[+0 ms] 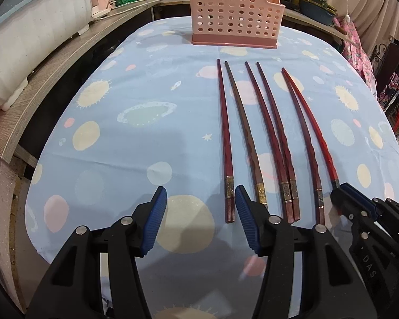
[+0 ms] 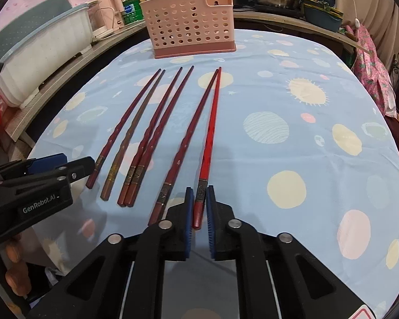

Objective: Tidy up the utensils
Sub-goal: 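Grasp a dark red chopstick with the left tool while the right tool grasps a red chopstick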

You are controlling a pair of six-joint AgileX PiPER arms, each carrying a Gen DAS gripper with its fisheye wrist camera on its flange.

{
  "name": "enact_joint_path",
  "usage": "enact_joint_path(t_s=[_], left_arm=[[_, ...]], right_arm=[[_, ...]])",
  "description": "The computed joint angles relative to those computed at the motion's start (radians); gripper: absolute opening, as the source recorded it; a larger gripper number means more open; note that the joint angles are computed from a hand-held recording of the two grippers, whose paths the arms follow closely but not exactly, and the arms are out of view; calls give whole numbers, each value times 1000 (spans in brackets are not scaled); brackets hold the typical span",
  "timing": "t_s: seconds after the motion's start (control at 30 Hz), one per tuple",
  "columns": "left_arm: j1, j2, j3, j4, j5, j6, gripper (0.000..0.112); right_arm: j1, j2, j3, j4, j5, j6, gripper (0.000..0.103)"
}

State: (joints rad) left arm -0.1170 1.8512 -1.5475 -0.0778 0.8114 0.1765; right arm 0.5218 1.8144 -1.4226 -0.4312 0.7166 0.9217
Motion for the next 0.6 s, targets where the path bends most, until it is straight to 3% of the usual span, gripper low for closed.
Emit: enact_joint_path(t_s=[0.6], left_arm=[[-2,26,-1,-1,-9,-15,55]], right_arm=[[5,2,2,-20,0,13,9]])
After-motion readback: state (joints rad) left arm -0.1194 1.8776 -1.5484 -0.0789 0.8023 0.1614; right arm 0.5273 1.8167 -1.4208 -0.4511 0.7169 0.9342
